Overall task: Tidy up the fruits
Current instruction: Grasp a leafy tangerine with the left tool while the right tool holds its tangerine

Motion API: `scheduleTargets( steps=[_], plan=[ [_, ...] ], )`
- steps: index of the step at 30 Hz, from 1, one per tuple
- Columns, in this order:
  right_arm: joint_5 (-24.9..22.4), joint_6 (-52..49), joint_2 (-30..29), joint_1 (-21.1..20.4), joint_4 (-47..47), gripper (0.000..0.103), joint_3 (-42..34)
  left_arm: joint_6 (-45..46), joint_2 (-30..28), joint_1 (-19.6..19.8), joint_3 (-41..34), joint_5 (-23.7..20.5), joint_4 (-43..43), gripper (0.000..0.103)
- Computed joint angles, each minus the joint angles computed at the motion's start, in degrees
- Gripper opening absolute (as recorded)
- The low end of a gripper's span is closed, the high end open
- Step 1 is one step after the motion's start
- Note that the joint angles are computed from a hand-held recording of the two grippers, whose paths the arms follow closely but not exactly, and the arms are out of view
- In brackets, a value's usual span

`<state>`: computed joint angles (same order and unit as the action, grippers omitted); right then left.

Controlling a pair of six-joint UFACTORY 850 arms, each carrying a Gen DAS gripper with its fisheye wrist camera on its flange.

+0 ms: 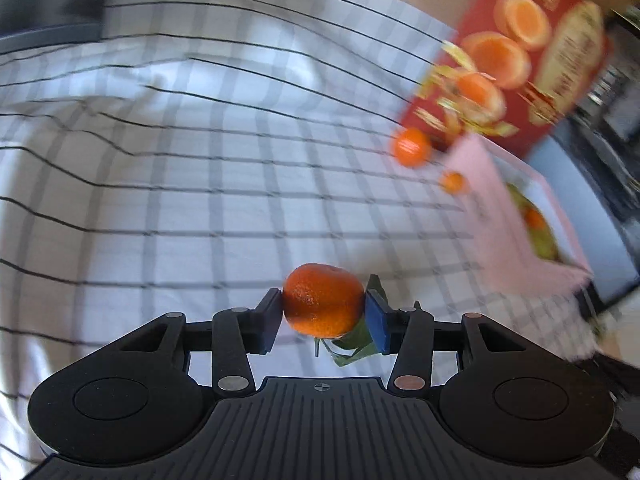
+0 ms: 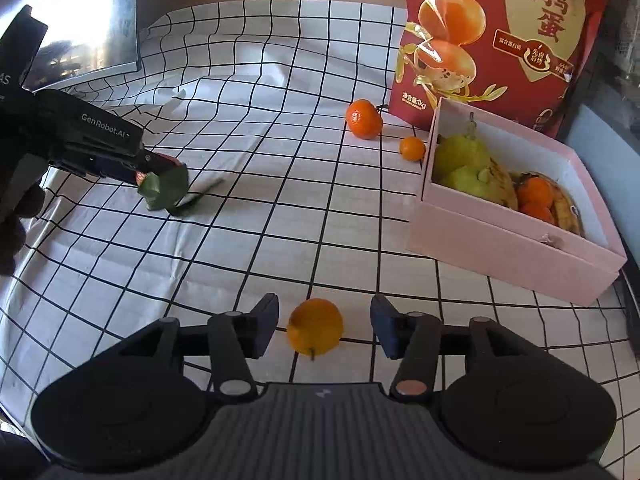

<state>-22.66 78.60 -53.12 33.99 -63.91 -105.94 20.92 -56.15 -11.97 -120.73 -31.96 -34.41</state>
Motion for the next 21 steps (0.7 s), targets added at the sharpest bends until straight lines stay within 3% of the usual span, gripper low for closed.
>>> scheduleTargets(
  steps=[4, 7, 17, 21],
  plan=[
    [-0.18, 0.7, 0.76, -0.1, -0.14, 0.056, 1.23, 7.89, 2.15, -1.69, 3.09, -4.11, -4.93, 0.05],
    [0.7, -3.25, 1.48, -0.25, 2.8, 0.056, 2.19, 9.6, 3.15, -3.25, 4.5, -5.75, -3.96, 0.05],
    [-1.6, -1.56, 3.16, -0.47, 1.36, 0.062, 5.35, 5.42, 4.44, -5.53, 6.89, -2.9, 5.32, 0.05],
    [0.54, -0.36, 3.65, -1.06, 2.17, 0.062, 6.22, 4.11, 4.23, -5.4, 6.63, -3.15, 6.21, 0.05]
  ],
)
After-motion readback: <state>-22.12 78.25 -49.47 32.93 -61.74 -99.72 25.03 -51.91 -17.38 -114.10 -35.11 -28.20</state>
